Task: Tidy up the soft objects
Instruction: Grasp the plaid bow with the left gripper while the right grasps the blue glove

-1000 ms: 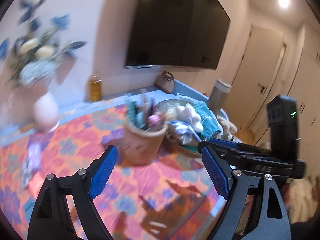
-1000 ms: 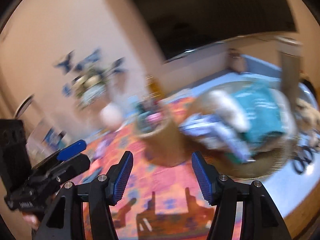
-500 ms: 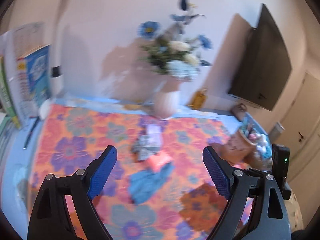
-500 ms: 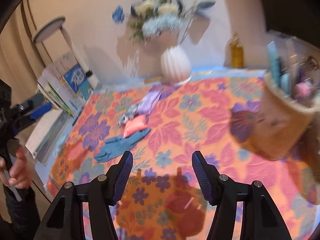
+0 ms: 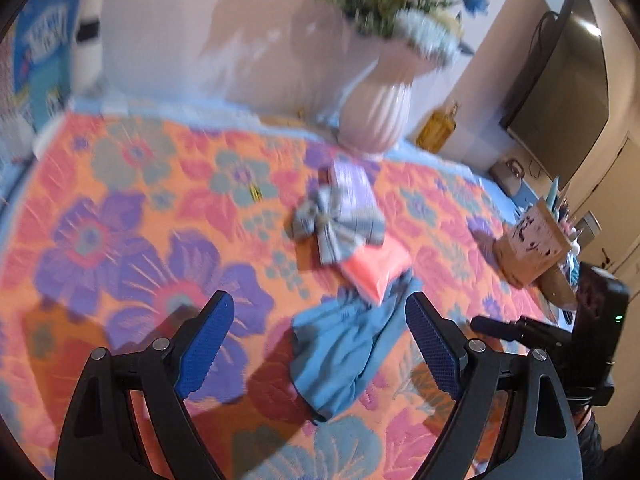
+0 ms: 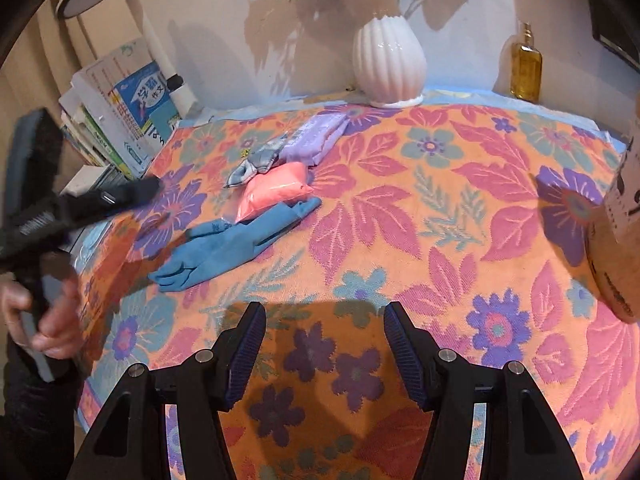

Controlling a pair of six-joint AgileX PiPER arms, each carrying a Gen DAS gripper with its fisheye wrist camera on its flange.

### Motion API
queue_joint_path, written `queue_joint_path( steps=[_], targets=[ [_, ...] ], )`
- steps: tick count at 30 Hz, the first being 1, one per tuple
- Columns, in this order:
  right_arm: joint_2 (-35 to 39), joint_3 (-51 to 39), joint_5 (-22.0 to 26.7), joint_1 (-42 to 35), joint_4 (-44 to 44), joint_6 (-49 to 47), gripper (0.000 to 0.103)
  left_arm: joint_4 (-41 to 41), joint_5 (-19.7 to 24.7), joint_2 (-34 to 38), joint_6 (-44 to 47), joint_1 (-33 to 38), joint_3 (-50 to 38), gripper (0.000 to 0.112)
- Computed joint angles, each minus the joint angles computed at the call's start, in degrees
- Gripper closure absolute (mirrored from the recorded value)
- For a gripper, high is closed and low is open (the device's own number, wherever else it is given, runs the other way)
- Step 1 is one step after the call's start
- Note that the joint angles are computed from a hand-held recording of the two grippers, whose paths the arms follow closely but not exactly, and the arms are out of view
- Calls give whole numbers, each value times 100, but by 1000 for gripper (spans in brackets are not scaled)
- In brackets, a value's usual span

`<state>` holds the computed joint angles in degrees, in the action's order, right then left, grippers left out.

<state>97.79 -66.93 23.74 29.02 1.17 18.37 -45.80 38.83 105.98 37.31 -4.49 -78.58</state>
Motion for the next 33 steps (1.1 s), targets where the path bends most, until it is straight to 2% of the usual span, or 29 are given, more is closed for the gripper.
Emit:
queue_joint_path(
  steps=[6, 8, 9, 10, 12, 13, 15, 18, 22, 24, 26, 27, 28, 30, 33],
  targets=[
    [192, -257, 303, 279, -1063, 868, 42, -636, 524, 172, 763, 9, 141, 25],
    [271, -378, 448, 360, -1336, 1131, 42, -951, 1209, 325, 1099, 98, 24, 25],
    [323, -463, 536, 408, -1439, 1225, 42, -1012, 1327, 311, 1182, 92, 59, 25],
    [365, -532, 577, 430, -1442, 1231, 42, -993, 1232, 234, 1242, 33, 158, 25],
    [450, -679, 600, 434, -1150, 1014, 42, -934, 1218, 133, 1342, -83, 274, 25],
    [519, -785, 576, 396, -734, 690, 42, -1011, 1331, 115, 1444, -76, 305, 26],
    [650, -979, 622, 374, -370, 456, 41, -1076, 1228, -47, 1499, -16, 464, 27],
    [858, -1259, 631, 335, -23, 295, 40, -1303, 1500, -11, 1528, 344, 376, 27],
    [1133, -1643, 704, 380, -130, 480, 40, -1267, 1504, 75, 1111, 576, -90, 27],
    [1220, -1774, 690, 395, 50, 331, 40, -960, 1404, 271, 518, 437, -652, 27],
    [1377, -1974, 702, 472, 45, 403, 31, -599, 1301, 603, -15, 229, -1261, 27],
    [1445, -2054, 677, 537, -74, 558, 21, -415, 1237, 787, -244, 136, -1531, 27],
    [1477, -2097, 653, 589, -146, 659, 17, -140, 1198, 1020, -540, 30, -1871, 27],
    [1528, -2169, 652, 661, -266, 765, 17, 510, 1263, 1555, -1183, -175, -2622, 27],
    [1647, -2357, 814, 761, -626, 1017, 16, 657, 1429, 2086, -1371, -305, -3262, 28]
  ],
)
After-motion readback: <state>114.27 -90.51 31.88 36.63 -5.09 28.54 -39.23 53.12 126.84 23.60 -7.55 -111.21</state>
